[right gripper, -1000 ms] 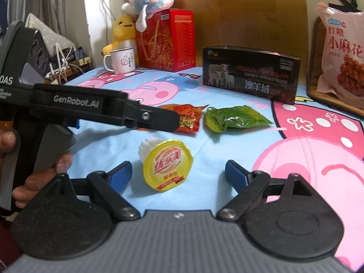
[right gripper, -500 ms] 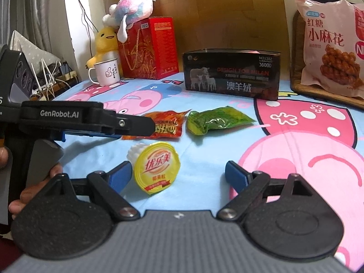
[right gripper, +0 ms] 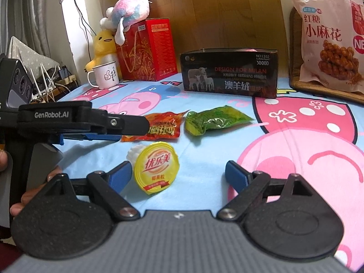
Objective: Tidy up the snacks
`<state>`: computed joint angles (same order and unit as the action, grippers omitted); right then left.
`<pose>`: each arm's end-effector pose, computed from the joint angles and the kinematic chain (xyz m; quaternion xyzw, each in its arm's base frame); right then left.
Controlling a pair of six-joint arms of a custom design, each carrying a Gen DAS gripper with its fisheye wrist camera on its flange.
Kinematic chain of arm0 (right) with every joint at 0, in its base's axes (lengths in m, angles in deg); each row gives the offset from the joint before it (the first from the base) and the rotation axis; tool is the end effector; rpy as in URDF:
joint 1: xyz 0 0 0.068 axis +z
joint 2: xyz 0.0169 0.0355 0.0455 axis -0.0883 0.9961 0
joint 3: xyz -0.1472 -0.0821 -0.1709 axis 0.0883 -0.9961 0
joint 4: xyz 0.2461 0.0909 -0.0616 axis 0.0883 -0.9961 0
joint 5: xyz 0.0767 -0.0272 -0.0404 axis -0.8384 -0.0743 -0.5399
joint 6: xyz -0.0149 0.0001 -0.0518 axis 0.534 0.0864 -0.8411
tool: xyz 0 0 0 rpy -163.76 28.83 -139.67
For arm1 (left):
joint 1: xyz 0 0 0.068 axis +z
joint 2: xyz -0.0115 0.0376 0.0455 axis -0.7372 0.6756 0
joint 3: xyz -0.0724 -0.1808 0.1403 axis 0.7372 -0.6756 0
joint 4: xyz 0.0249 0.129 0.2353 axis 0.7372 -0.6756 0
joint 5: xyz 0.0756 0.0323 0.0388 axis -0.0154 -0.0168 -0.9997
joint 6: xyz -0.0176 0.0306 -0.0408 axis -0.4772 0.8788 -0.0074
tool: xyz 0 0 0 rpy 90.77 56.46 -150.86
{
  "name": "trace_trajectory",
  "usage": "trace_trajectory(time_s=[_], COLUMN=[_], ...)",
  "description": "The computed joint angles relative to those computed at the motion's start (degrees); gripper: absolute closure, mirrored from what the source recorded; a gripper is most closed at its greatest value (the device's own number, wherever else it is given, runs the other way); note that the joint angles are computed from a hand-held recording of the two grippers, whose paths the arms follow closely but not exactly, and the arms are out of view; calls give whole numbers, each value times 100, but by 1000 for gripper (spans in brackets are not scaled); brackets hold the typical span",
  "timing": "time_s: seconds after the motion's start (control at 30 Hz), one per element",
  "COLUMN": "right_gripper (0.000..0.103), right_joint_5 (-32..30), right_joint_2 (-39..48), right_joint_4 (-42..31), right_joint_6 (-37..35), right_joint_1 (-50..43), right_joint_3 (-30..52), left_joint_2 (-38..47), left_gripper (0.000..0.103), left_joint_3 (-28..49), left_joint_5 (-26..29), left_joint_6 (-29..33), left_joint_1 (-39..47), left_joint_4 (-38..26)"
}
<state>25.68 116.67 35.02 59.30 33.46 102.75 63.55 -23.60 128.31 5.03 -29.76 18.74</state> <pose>0.2069 0.1467 0.1440 0.0182 0.8779 0.0950 0.4690 0.3303 0.0742 0.1516 0.2302 0.8368 -0.3472 0.3552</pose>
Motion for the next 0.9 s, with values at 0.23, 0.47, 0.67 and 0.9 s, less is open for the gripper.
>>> trace_trajectory(time_s=[0.23, 0.47, 0.67, 0.9], right_gripper=[12, 11, 11, 10], right_joint_5=[-70, -90, -168, -144], right_joint_2=[-21, -51, -93, -57], right_joint_4=[43, 47, 93, 76], right_joint_6=[31, 53, 52, 24], right_joint_1=[-45, -47, -91, -83], right_joint_3=[-29, -50, -96, -71], left_joint_2=[22, 83, 124, 140], left_gripper=[1, 1, 1, 1], left_joint_3=[25, 69, 110, 133], left_joint_5=[6, 62, 105, 236], left_joint_6=[-66, -181, -254, -163], left_joint_1=[-15, -33, -22, 36], left_joint_4=[46, 97, 84, -1])
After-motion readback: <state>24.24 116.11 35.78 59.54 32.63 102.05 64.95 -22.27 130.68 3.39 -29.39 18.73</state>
